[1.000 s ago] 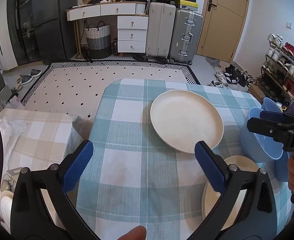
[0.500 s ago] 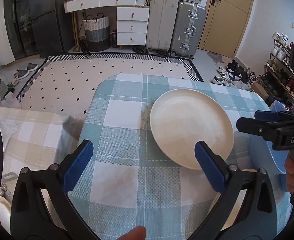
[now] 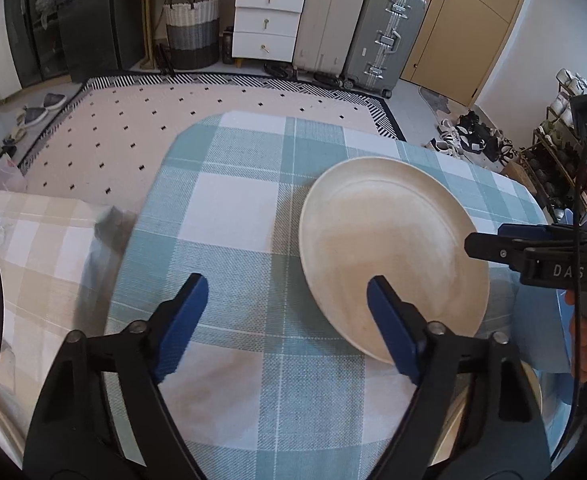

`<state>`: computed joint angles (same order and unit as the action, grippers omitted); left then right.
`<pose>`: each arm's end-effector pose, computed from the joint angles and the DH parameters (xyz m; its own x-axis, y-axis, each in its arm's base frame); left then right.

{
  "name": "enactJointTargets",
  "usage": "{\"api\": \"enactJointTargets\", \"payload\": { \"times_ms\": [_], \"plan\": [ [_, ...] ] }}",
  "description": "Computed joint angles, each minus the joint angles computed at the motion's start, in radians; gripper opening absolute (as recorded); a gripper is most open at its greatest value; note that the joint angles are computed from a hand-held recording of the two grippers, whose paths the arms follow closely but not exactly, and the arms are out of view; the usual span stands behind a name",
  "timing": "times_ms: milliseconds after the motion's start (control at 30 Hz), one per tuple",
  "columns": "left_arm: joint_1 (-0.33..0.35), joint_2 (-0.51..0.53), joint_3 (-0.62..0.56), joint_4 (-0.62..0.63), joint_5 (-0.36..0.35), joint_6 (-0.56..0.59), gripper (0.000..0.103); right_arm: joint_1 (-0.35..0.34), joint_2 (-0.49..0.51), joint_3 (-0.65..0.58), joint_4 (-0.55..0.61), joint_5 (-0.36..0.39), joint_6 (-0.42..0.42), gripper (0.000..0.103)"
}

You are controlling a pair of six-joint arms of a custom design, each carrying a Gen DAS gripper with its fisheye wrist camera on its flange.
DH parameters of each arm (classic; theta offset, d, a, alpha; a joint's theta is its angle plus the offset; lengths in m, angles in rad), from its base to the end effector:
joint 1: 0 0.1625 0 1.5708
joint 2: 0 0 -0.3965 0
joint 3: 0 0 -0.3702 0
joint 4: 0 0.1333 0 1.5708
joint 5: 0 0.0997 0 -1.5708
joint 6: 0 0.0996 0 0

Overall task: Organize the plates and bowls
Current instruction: 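Move both grippers to the cream plate in the middle of the table, then close the left gripper on the rim of the middle cream plate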

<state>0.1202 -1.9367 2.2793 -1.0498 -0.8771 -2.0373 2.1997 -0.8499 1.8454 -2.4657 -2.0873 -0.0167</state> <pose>-0.1882 -0.2211 0.2828 -0.7517 -0.4391 -0.4921 0.0585 0.6988 -0.7129 0.3937 -0.3982 0.0536 -0.6641 -0.5650 0.4896 -0.5965 0.7953 0.1086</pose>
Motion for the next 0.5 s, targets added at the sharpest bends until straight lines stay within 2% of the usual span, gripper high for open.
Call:
{"api": "enactJointTargets", "payload": {
  "times_ms": [167, 333, 500],
  "plan": [
    [0.067, -0.003, 0.039, -0.082, 0.017, 0.057, 0.065, -0.009, 0.03, -0.015, 0.016, -0.023, 0.007, 0.066],
    [0.125, -0.02, 0.075, -0.167, 0.033, 0.103, 0.053, -0.006, 0.054, -0.03, 0.037, -0.053, 0.006, 0.062],
    [0.156, -0.009, 0.087, -0.209, 0.044, 0.143, 0.04, 0.001, 0.076, -0.049, 0.064, -0.09, 0.008, 0.056]
  ]
}}
